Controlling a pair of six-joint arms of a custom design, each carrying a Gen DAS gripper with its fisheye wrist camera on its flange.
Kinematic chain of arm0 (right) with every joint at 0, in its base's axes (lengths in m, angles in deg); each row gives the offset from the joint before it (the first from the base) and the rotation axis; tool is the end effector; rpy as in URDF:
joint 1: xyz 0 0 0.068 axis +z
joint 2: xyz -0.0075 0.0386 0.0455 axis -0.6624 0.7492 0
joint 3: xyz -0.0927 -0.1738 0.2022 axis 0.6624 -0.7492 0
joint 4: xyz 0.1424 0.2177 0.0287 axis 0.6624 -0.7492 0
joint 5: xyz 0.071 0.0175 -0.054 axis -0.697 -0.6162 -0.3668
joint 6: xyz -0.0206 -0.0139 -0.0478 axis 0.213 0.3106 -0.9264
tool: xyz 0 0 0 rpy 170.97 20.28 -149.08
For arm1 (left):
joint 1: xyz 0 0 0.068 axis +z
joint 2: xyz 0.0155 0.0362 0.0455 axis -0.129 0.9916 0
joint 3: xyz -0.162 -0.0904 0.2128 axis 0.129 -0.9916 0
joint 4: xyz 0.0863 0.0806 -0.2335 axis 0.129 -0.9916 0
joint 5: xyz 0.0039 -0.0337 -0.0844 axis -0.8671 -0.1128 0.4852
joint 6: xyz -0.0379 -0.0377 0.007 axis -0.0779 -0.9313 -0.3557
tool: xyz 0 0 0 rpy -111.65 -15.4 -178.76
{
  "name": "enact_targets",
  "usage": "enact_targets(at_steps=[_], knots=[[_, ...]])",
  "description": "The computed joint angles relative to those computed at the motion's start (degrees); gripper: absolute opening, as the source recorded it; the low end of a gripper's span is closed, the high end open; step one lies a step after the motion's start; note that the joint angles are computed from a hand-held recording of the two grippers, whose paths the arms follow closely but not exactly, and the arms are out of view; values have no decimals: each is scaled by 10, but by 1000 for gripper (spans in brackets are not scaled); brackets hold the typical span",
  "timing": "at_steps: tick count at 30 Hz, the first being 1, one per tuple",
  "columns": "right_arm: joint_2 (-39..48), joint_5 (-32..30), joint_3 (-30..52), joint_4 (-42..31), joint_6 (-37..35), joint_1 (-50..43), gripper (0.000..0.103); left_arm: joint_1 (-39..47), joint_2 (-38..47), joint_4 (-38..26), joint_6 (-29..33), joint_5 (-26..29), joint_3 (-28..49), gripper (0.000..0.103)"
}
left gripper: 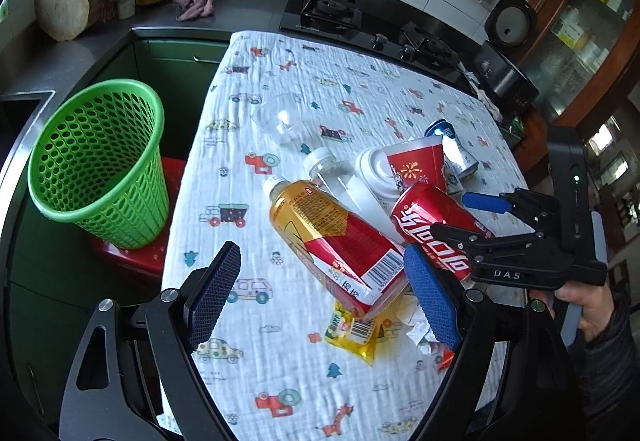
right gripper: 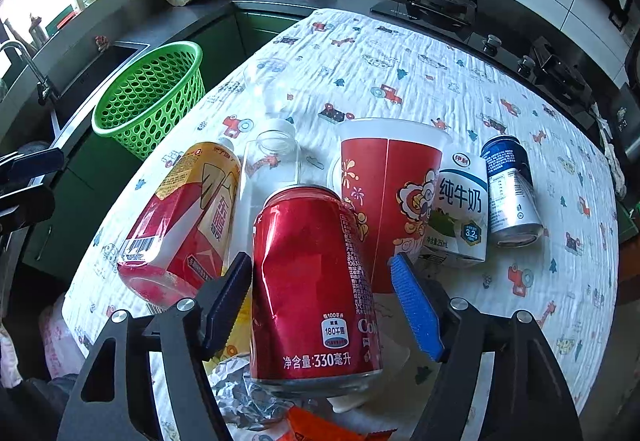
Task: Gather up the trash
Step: 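Grasp the red Coca-Cola can with the right tool while the left tool grasps the yellow-red tea bottle, then carry the tea bottle with the left tool into the green basket and release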
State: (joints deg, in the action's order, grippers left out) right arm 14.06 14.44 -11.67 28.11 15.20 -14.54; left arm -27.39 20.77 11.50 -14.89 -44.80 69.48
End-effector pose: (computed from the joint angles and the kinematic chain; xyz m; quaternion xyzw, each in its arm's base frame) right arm 0.1566 0.0731 0.1717 0.0013 0.9753 0.0202 0.2198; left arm 0.2105 -0.0902 0.1999 0.2119 0.9241 -0.2206 0.2293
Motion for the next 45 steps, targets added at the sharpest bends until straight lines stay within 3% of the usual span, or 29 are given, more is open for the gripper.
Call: enact_targets(at_steps=[5, 14, 25, 28, 35, 45], knots=[[8, -16, 4, 6, -11, -5, 58, -28, 92, 11, -53, 3, 44, 83], [-44, -21, -10, -19, 6, -6, 58, -50, 255, -4, -116, 7, 134, 83], [-153, 10, -19, -98, 72, 37, 58, -71, 392, -43, -160, -12, 236, 81], [-171, 18, -22, -114, 91, 49, 58, -67, 401, -39, -161, -11, 238, 75], [-176, 28, -22, -119, 121, 67, 58, -39, 393, -45, -125, 36, 222, 72], [-110, 45, 11, -67, 157, 116, 58, 35, 289, -74, -21, 82, 186, 69]])
